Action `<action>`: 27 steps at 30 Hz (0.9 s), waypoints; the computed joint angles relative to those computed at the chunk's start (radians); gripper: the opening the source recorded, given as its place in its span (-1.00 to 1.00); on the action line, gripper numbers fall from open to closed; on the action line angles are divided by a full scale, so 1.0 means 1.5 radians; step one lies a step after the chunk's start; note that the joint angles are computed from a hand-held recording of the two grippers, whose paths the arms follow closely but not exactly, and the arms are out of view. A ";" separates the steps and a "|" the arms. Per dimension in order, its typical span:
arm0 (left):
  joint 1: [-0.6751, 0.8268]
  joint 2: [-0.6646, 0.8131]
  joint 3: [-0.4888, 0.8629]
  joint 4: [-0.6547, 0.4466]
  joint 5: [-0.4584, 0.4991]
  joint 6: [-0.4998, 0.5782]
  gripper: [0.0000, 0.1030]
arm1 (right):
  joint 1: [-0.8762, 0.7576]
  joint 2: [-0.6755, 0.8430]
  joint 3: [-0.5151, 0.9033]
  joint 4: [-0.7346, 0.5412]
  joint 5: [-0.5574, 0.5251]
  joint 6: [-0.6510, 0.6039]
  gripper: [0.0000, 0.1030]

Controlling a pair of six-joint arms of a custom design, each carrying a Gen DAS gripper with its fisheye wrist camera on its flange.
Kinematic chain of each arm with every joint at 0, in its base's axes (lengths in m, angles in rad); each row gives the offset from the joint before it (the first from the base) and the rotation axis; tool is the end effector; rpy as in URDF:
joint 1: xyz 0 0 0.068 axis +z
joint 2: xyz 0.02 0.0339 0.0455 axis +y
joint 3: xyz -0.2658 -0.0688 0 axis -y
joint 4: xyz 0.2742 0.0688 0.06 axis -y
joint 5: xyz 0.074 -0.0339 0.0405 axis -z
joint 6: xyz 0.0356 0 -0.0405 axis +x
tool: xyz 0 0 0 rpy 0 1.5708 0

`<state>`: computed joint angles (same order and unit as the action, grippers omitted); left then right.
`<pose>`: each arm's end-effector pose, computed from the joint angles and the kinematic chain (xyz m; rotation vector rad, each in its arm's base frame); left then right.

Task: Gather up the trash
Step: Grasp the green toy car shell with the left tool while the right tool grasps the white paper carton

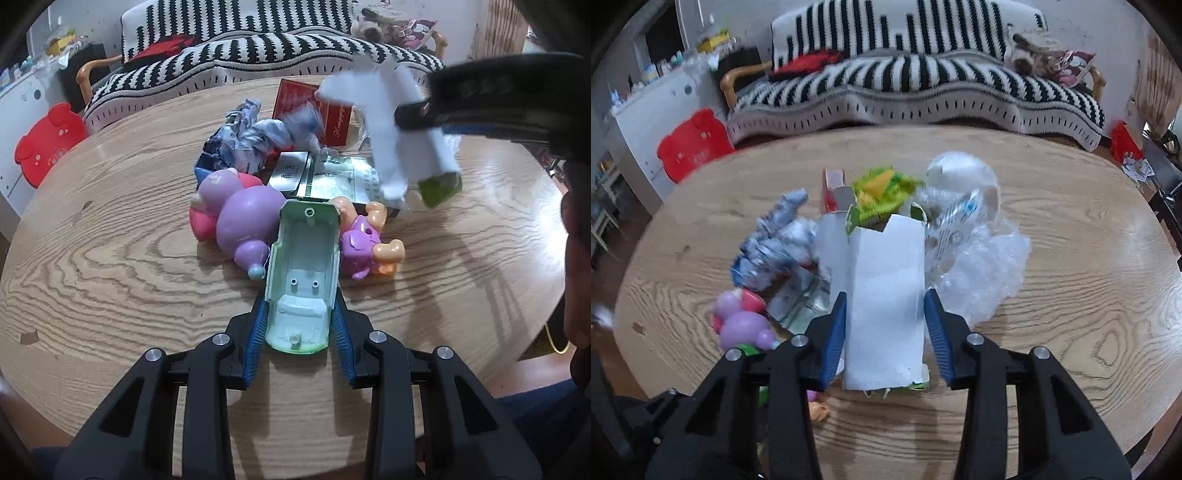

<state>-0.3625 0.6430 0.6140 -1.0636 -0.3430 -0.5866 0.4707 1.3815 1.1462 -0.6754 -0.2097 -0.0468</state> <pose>0.1282 -0.0358 0.2294 -0.3940 2.5343 0.1094 0.2795 0.1505 0.2830 -0.7281 2.3981 0.4382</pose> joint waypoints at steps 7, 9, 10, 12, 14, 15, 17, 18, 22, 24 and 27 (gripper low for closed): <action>-0.014 -0.020 0.029 -0.026 -0.017 -0.012 -0.35 | -0.078 0.008 0.030 -0.059 -0.107 -0.016 -0.19; -0.026 -0.014 0.033 -0.027 -0.021 -0.023 -0.35 | -0.081 0.026 0.026 -0.074 -0.106 -0.021 -0.19; -0.038 -0.015 0.031 -0.030 -0.024 -0.032 -0.35 | -0.081 0.046 0.032 -0.096 -0.111 -0.035 -0.18; -0.052 -0.005 0.031 -0.027 -0.026 -0.038 -0.35 | -0.074 0.055 0.021 -0.096 -0.102 -0.040 -0.15; -0.054 0.004 0.033 -0.023 -0.028 -0.038 -0.35 | -0.059 0.052 0.002 -0.082 -0.065 -0.051 0.02; -0.051 0.004 0.033 -0.023 -0.025 -0.036 -0.35 | -0.055 0.048 -0.005 -0.077 -0.057 -0.052 0.22; -0.037 0.001 0.031 -0.019 -0.017 -0.028 -0.35 | -0.053 0.040 -0.017 -0.064 -0.051 -0.048 0.38; -0.033 -0.001 0.030 -0.019 -0.015 -0.026 -0.35 | -0.055 0.035 -0.020 -0.057 -0.054 -0.044 0.38; -0.025 -0.010 0.027 -0.020 -0.009 -0.022 -0.35 | -0.057 0.024 -0.022 -0.035 -0.052 -0.042 0.53; -0.021 -0.010 0.027 -0.019 -0.003 -0.018 -0.35 | -0.047 0.029 -0.023 -0.024 -0.032 -0.036 0.13; -0.027 -0.014 0.030 -0.024 -0.008 -0.020 -0.35 | -0.050 0.041 -0.006 -0.055 -0.060 -0.041 -0.14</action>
<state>-0.4030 0.6226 0.6585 -1.0989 -0.3553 -0.6166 0.3953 1.4426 1.1378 -0.7582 -0.2990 -0.1088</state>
